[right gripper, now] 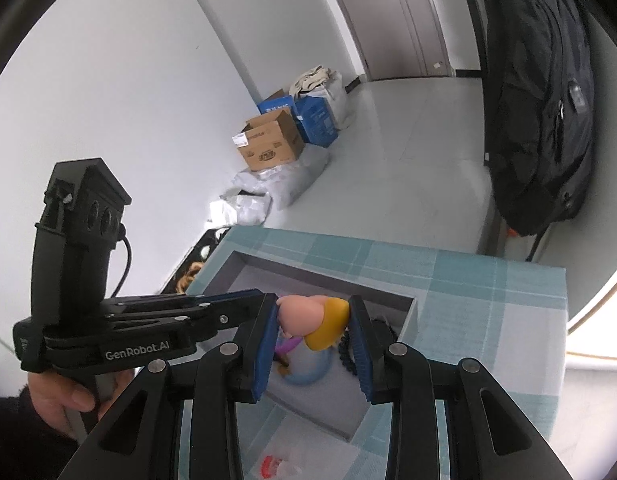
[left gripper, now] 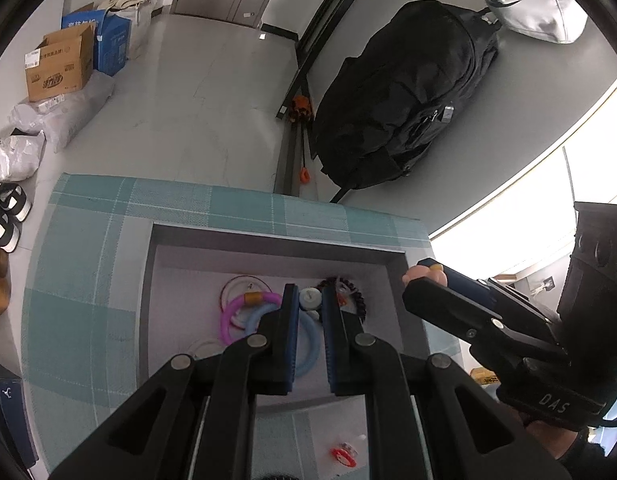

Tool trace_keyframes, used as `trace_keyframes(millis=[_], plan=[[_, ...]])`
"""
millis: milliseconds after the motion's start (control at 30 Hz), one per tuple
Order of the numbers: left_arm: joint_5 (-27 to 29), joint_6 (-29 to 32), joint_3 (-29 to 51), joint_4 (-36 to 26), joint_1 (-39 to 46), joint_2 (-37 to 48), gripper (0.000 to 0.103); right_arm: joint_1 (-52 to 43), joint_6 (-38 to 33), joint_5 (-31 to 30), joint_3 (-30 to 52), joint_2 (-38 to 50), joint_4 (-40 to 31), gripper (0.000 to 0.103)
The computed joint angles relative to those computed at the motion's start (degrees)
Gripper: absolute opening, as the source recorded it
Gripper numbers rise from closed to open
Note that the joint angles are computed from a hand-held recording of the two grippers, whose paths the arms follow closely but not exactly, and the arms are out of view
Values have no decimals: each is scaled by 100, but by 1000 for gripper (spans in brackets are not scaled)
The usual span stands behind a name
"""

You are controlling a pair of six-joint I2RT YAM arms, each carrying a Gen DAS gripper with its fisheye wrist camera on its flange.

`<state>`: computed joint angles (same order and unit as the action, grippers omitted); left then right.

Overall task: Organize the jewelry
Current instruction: 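Carry the duck toy and white badge into the grey box while both grippers open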

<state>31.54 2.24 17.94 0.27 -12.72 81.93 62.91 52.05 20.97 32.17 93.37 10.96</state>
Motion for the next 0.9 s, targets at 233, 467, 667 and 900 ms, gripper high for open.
trace_keyframes(millis=[233, 467, 667, 900], plan=[[46, 90, 83, 76, 0, 329, 7, -158, 11, -258, -105, 211, 333, 33], [363, 167, 121, 113, 187, 479, 8, -288, 9, -384, -87, 367, 441, 35], [338, 186, 52, 124, 185, 293, 56, -125, -16, -36, -204, 106, 502, 52], [505, 263, -165, 224, 380, -16, 58, 122, 307, 558, -461, -390, 100, 64]])
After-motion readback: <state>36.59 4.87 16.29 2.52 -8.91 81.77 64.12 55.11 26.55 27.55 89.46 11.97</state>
